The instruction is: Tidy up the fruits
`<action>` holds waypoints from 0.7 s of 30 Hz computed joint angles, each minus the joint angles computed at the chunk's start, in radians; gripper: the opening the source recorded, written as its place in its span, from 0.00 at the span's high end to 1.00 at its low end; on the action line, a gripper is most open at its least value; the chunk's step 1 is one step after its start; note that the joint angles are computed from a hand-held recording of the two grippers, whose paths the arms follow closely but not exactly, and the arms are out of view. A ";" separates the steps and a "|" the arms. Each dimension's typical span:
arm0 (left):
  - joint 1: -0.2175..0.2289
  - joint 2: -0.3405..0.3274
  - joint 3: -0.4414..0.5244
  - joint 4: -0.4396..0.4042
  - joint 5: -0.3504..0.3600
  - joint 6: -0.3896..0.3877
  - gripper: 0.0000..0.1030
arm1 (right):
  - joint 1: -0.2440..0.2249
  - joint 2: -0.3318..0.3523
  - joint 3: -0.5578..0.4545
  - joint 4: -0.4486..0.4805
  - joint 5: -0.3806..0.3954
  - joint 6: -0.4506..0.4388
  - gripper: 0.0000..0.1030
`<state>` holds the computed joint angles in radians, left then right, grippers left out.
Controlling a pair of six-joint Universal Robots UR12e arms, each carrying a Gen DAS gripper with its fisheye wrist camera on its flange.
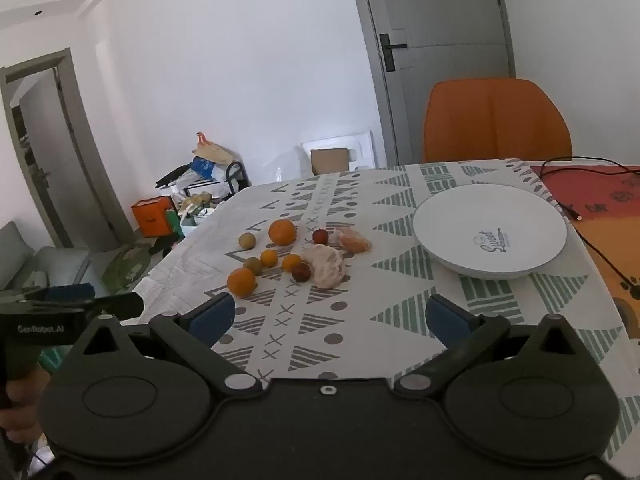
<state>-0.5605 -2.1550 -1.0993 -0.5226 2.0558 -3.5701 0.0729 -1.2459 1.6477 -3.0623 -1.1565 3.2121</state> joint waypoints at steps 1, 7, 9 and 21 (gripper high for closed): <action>0.000 0.000 0.001 -0.004 0.005 0.002 0.00 | 0.001 -0.001 0.000 0.004 -0.003 -0.004 0.00; -0.008 -0.012 0.013 -0.022 0.020 -0.013 0.00 | 0.008 -0.001 -0.006 0.036 -0.061 -0.039 0.00; -0.001 -0.006 0.007 -0.027 0.005 -0.019 0.00 | 0.016 0.000 -0.015 0.057 -0.086 -0.053 0.00; 0.004 -0.001 0.003 -0.034 0.005 -0.018 0.00 | 0.010 -0.008 -0.008 0.072 -0.089 -0.063 0.00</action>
<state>-0.5569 -2.1556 -1.0964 -0.5566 2.0609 -3.5881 0.0833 -1.2542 1.6398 -2.9903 -1.2459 3.1491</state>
